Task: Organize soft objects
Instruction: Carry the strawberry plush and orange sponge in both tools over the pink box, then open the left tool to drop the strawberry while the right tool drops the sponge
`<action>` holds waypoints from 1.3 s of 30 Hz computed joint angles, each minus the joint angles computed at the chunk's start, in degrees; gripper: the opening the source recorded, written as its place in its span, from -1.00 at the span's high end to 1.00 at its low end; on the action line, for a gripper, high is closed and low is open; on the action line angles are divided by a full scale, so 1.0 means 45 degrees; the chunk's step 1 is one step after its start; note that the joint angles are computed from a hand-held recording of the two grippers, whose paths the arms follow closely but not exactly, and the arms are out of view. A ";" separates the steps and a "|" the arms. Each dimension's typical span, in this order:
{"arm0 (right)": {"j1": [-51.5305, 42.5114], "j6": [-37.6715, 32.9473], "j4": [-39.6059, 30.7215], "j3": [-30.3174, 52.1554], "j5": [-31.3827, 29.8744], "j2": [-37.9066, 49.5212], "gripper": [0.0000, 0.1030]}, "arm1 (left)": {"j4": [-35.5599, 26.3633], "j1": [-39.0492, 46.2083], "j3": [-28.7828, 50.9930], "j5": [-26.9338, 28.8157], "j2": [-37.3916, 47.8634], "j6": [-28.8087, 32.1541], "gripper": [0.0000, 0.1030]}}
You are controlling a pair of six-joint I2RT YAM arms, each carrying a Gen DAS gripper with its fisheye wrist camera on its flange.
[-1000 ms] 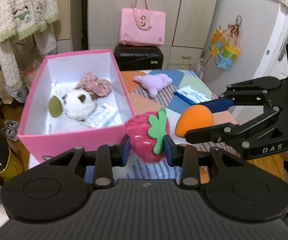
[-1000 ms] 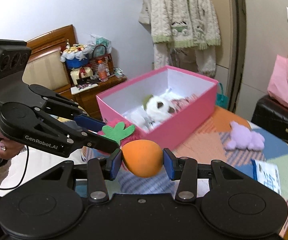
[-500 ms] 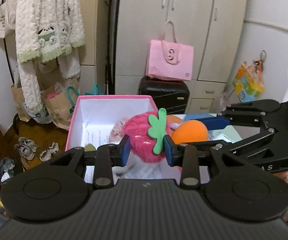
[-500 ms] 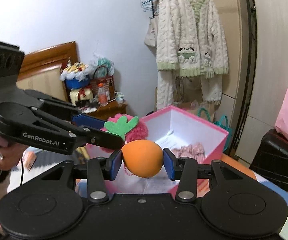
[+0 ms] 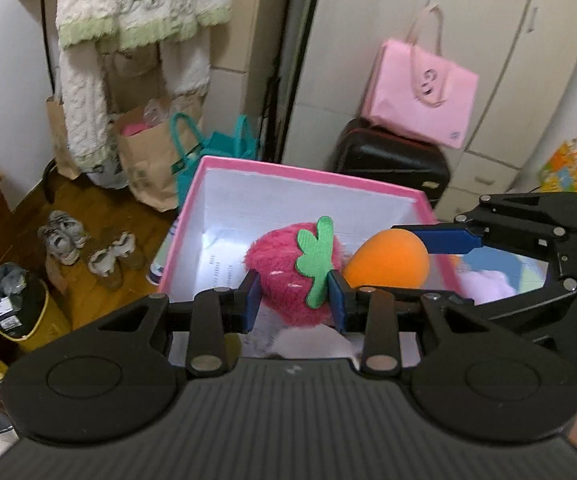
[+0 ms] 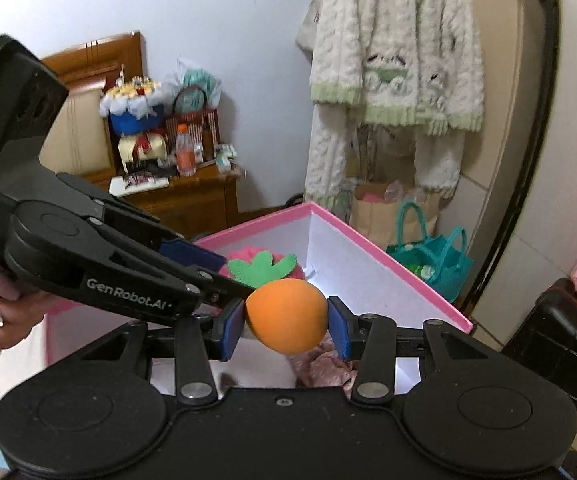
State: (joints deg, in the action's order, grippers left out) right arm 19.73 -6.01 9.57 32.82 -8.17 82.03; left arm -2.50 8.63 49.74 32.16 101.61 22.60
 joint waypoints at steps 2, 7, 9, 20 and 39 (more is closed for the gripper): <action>-0.0366 -0.0282 0.0045 0.0553 -0.0386 0.0893 0.03 | -0.0008 -0.0331 0.0430 -0.0616 0.0402 -0.0008 0.34; -0.0715 -0.1169 0.0161 0.1420 -0.0651 0.2383 0.03 | 0.0520 -0.1101 0.0734 -0.1974 0.0827 0.0063 0.28; -0.0848 -0.1439 0.0240 0.1704 -0.0671 0.2878 0.03 | 0.0609 -0.1245 0.0654 -0.2119 0.0756 -0.0006 0.24; -0.0828 -0.1232 0.0448 0.2271 -0.0334 0.3968 -0.42 | 0.2272 -0.0994 -0.0617 -0.2060 -0.0202 0.0032 -0.06; 0.1002 0.1662 -0.2923 -0.1490 0.1797 -0.4484 -0.48 | -0.1746 0.2359 -0.2845 0.0829 -0.4674 0.3978 -0.42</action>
State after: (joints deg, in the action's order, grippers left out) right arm 24.24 1.47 -3.58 26.12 -0.08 61.85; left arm -10.36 19.25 36.93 35.88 80.58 40.50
